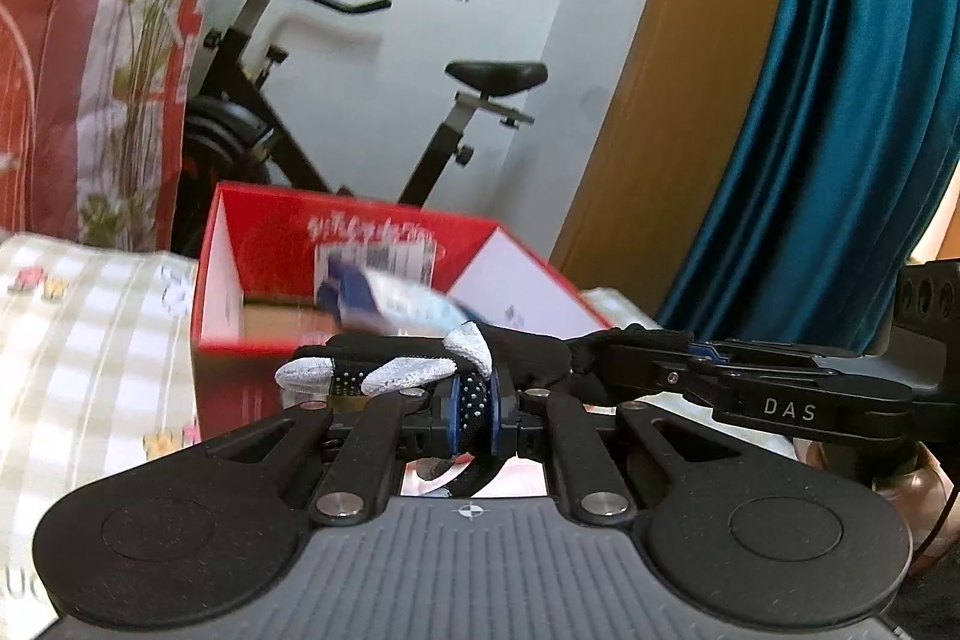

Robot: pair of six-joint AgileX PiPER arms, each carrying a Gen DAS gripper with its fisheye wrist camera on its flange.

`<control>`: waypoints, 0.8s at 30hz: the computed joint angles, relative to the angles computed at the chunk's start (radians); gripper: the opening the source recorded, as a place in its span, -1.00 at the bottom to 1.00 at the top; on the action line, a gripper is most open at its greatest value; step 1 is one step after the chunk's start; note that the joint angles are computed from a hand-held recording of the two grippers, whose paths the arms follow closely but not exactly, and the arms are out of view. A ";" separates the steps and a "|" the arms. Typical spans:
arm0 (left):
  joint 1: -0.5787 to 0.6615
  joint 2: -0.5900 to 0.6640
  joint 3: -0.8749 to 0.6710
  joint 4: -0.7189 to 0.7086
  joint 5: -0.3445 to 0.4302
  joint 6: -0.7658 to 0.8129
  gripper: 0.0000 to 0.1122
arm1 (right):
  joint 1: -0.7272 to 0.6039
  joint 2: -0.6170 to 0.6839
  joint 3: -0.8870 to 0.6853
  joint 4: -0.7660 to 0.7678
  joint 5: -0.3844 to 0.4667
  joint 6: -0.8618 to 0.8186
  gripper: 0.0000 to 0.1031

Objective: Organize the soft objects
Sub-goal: 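Lift the gloves with both tools and carry them over the red box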

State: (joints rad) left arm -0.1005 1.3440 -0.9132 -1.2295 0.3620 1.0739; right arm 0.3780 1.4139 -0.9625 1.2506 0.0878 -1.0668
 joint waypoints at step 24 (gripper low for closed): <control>0.032 0.389 -0.527 0.650 0.137 -0.626 -0.12 | -0.155 0.555 -0.798 -0.881 0.577 0.813 -0.62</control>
